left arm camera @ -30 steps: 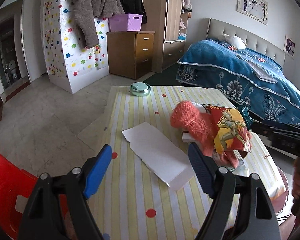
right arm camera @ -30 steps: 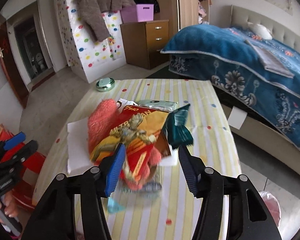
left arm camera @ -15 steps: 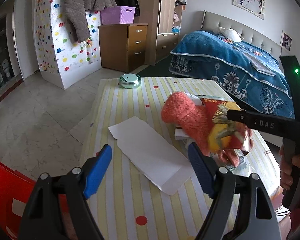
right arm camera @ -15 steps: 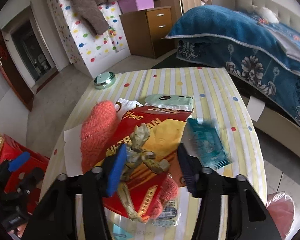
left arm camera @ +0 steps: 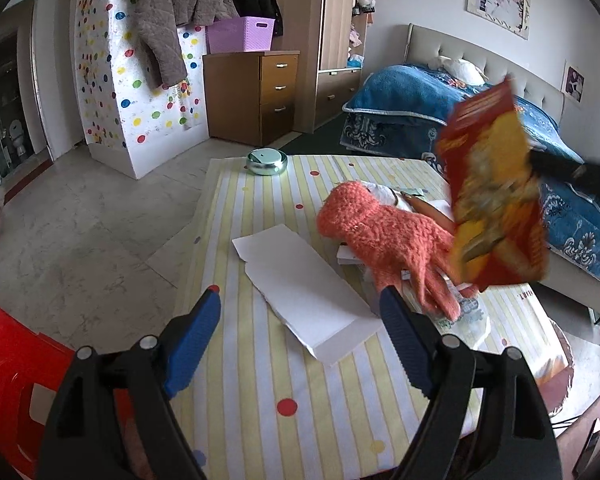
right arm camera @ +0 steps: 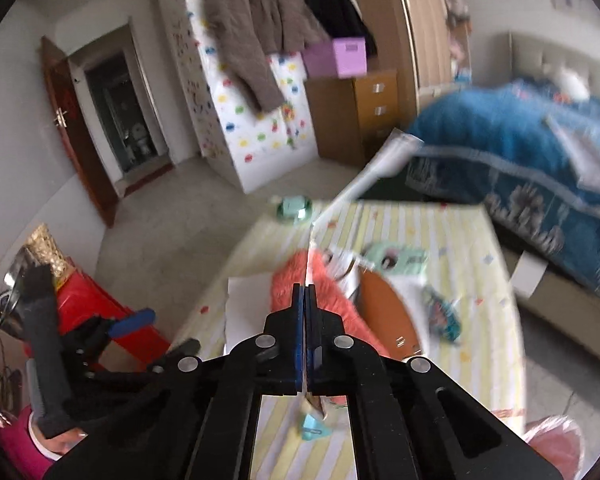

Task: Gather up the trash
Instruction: 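Grasp the pink knitted glove with the left gripper while the right holds the red card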

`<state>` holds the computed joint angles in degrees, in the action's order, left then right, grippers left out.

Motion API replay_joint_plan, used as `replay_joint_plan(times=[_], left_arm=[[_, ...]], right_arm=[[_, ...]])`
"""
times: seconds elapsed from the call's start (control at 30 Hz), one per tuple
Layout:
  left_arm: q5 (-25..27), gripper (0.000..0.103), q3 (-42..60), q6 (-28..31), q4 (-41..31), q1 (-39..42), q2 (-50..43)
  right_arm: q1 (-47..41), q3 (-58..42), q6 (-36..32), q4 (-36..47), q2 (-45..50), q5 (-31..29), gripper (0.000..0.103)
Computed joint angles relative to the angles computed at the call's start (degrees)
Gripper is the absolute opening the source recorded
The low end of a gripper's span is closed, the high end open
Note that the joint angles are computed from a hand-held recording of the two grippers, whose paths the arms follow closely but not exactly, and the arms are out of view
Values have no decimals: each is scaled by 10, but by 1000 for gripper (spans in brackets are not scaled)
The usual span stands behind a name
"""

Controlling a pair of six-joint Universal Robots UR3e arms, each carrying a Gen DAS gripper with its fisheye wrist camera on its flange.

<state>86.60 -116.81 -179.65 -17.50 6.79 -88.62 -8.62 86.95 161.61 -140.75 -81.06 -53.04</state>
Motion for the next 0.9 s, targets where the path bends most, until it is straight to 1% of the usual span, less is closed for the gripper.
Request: replay_joint_plan(times=[0.07,0.1,0.13,0.27,0.3,0.33,0.4,0.47,0.63,0.73,0.8,0.83,0.9], left_arm=[[4,79,6,-1,-2,-11,-7],[2,79,9,0,-3,-13,-10],[2,79,18,-2,-6,-21,-19],[6,79,54,-10,-5,-50,-62],[5,74,61,-12,-3,-55,-72],[4,70,78,-14,-3,-62,-90],[1,58,101,-11,-1,-72,-116],[1,51,137,-5,-6,-84,-151],[29,50,210,13,-14,-114,-218],[47,49,257,26,-35,-126,-257],[56,38,277,37,-44,-130,-275],[61,36,280,42,-43,-132,-279],[51,19,276,51,-37,-128,-277]], right_arm=[[-6,30,-1,-25,-34,-19,0],[-6,46,-3,-42,-50,-38,0],[-6,68,-8,-66,-67,-70,0],[-29,110,-24,-71,-95,-93,0],[-36,118,-27,-69,-99,-97,0],[-47,129,-31,-70,-100,-99,0],[-60,136,-34,-66,-102,-99,0],[-76,144,-38,-59,-105,-91,0],[-116,152,-49,-45,-99,-64,0],[-126,160,-51,-44,-96,-58,0],[-129,159,-51,-42,-93,-57,0],[-131,161,-52,-41,-93,-56,0],[-135,165,-54,-39,-94,-52,0]])
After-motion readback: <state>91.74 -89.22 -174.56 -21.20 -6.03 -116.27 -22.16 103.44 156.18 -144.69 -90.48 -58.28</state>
